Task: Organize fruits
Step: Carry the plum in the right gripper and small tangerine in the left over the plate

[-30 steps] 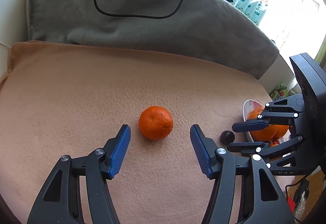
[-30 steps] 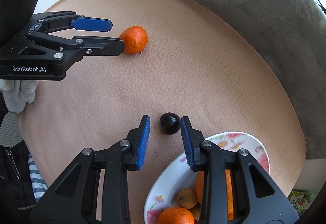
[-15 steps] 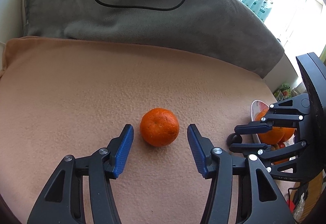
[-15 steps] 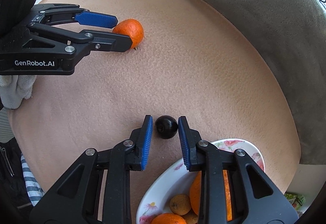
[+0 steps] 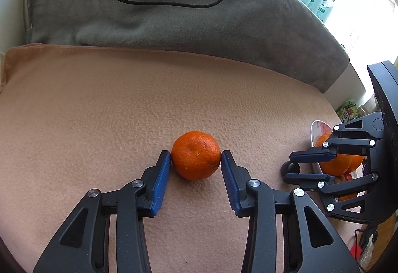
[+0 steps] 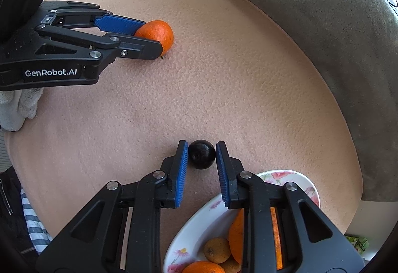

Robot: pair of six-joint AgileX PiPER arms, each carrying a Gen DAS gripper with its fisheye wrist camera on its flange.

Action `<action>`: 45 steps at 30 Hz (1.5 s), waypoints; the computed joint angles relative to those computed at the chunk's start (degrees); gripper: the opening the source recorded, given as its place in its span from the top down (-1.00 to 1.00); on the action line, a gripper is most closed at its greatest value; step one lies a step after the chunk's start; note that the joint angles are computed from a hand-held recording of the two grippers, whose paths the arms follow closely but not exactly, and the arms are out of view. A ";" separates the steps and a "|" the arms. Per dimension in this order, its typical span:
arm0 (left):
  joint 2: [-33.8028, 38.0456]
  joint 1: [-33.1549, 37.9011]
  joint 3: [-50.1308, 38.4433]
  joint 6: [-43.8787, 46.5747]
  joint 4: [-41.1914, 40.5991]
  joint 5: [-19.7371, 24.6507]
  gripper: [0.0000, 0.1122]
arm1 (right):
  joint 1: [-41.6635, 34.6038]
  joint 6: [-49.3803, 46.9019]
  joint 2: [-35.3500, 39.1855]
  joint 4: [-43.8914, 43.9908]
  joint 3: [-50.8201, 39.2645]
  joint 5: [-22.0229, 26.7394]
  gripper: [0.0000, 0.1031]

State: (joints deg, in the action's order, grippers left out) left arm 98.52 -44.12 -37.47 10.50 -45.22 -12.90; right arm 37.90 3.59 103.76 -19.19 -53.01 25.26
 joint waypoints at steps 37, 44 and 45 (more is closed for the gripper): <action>-7.03 -10.86 0.61 21.01 -24.67 -5.98 0.30 | -9.38 -21.79 -26.86 22.05 16.34 -2.34 0.54; -7.29 -15.36 -2.06 28.46 -32.61 -7.85 0.30 | -12.67 -25.44 -33.36 25.81 19.96 -1.81 0.54; -7.16 -15.87 -2.45 28.86 -33.05 -7.97 0.30 | -13.59 -26.59 -34.31 26.81 20.48 -1.63 0.54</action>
